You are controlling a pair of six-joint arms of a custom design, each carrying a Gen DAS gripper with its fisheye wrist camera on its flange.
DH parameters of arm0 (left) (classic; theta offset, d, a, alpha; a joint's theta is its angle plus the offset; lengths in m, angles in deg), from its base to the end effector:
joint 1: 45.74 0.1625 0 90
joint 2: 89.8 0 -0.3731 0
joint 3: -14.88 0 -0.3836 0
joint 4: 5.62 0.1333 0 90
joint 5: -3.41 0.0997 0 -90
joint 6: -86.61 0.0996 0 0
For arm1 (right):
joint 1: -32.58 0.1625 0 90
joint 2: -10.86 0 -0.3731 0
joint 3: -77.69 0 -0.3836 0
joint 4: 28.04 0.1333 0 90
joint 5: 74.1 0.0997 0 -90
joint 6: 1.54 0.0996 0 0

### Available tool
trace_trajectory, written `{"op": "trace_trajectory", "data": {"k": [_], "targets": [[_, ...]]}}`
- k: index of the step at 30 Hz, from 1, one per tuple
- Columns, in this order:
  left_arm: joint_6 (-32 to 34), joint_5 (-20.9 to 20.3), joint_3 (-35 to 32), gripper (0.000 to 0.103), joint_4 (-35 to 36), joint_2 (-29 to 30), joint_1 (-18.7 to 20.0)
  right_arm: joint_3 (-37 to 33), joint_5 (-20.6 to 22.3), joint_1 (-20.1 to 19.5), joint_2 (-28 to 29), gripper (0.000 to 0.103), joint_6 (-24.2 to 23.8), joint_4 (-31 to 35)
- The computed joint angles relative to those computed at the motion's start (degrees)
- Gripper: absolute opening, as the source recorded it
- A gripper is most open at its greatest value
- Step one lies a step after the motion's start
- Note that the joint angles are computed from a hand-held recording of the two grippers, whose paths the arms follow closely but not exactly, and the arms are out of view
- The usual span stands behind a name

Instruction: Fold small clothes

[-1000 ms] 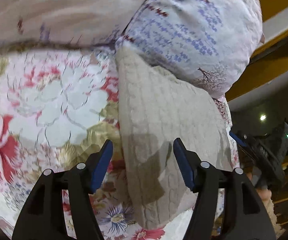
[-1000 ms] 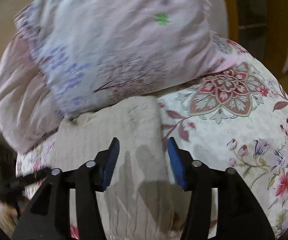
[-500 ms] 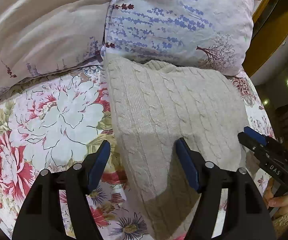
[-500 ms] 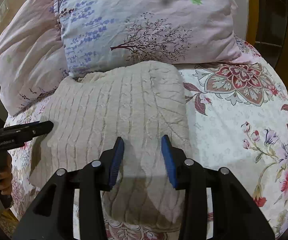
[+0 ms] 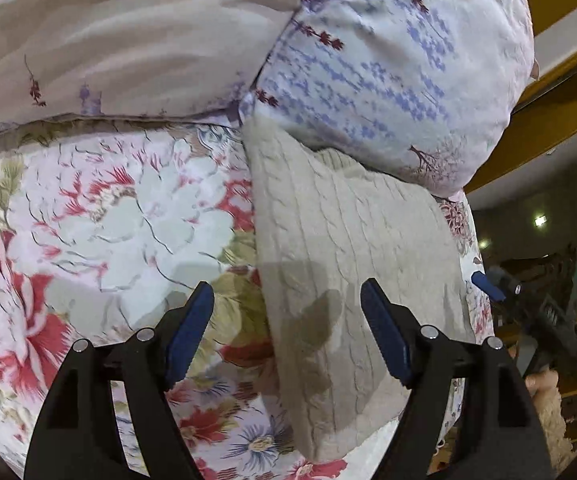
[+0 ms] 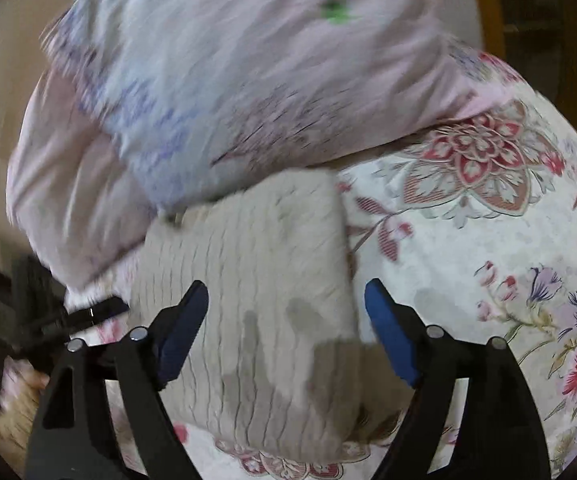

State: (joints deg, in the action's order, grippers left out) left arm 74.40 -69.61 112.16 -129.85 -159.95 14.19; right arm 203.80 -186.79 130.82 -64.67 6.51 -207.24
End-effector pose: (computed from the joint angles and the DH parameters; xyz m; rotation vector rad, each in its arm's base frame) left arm -0.1495 -0.5823 0.2563 0.4225 2.8614 -0.3231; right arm 0.1616 -0.4536 0.2179 -0.1837 -2.6769 1.0045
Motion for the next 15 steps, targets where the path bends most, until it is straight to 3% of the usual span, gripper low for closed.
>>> {"op": "trace_trajectory", "data": {"k": [4,12,15], "targets": [[-0.01,1.44,-3.59,0.077,4.24,2.4,0.04,-1.68,5.25,-4.35,-2.34,0.081,5.65,6.66],[1.77,2.26,-5.88,0.081,7.21,5.38,-0.89,-4.37,9.45,-6.95,-1.49,0.084,6.09,11.33],[0.13,-0.72,-7.72,0.081,8.48,7.14,0.34,-6.04,10.78,-7.7,-0.19,0.084,6.57,14.22]]}}
